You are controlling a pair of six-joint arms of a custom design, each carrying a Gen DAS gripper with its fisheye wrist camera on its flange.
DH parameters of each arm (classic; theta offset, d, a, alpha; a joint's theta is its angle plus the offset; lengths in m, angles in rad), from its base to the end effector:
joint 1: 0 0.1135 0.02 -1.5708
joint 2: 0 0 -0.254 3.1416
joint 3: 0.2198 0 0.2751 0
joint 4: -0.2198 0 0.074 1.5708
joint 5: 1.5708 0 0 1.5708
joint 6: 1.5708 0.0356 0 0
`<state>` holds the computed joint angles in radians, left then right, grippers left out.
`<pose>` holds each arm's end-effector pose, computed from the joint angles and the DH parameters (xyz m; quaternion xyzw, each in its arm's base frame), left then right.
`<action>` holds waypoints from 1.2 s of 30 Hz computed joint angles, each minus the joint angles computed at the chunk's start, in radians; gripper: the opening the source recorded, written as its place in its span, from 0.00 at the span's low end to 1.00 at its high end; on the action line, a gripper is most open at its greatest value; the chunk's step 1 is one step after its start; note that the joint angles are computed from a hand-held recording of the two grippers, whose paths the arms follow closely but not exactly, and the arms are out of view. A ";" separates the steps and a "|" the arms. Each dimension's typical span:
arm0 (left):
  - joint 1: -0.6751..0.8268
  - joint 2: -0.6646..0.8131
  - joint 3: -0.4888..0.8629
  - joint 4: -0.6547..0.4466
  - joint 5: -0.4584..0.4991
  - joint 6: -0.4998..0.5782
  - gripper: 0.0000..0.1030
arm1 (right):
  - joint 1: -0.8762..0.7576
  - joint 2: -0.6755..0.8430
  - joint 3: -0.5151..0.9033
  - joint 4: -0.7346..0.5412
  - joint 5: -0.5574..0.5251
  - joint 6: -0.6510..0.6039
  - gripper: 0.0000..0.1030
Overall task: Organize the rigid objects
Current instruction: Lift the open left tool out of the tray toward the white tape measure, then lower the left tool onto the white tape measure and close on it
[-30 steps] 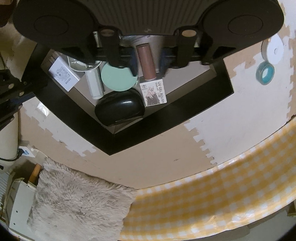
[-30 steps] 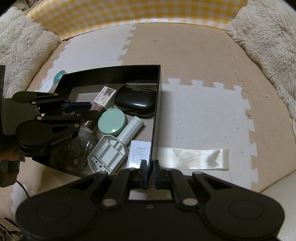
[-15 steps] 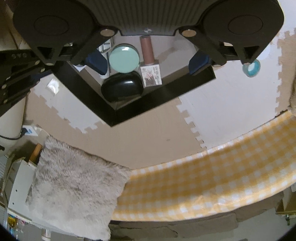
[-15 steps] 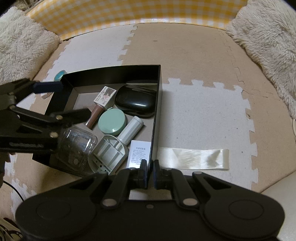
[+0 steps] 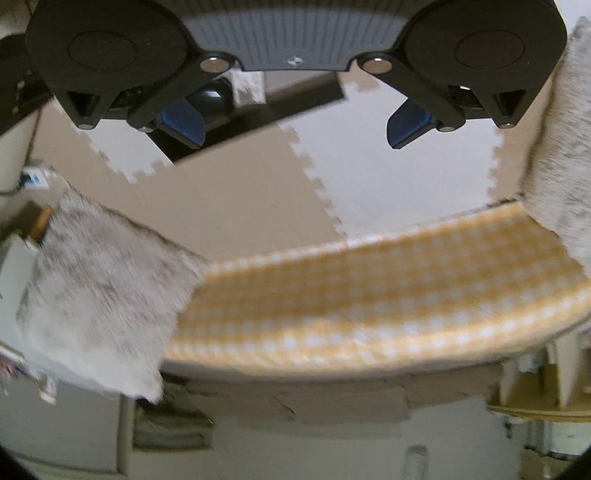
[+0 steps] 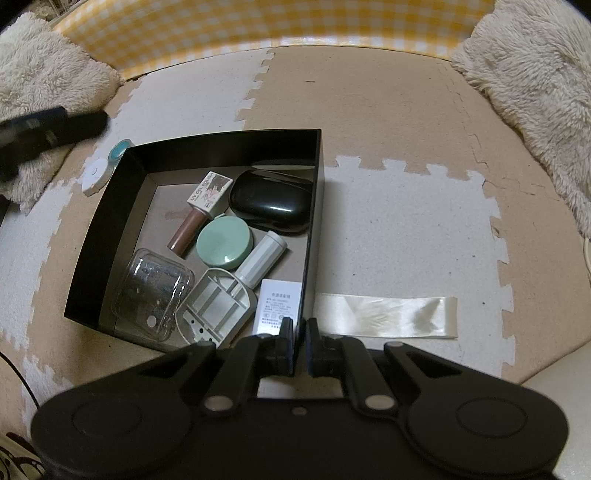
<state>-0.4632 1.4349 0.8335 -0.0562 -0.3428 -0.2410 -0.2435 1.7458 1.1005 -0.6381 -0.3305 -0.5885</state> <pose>0.2970 -0.1350 0.1970 0.0233 0.8873 -0.0061 0.4606 0.3379 -0.0720 0.1468 -0.1908 0.9577 0.0918 0.1950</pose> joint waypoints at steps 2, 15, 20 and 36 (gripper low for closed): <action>0.014 -0.034 -0.016 0.004 -0.038 0.000 1.00 | 0.000 0.000 -0.001 0.001 0.000 0.000 0.07; 0.224 -0.040 -0.109 0.004 -0.118 -0.134 1.00 | -0.001 0.001 0.001 0.000 0.000 -0.002 0.07; 0.273 0.069 -0.123 0.043 -0.140 -0.152 1.00 | -0.001 0.001 0.001 0.000 0.000 -0.001 0.07; 0.332 0.290 -0.145 0.240 -0.051 -0.160 0.85 | 0.001 0.001 0.000 0.003 0.004 -0.005 0.07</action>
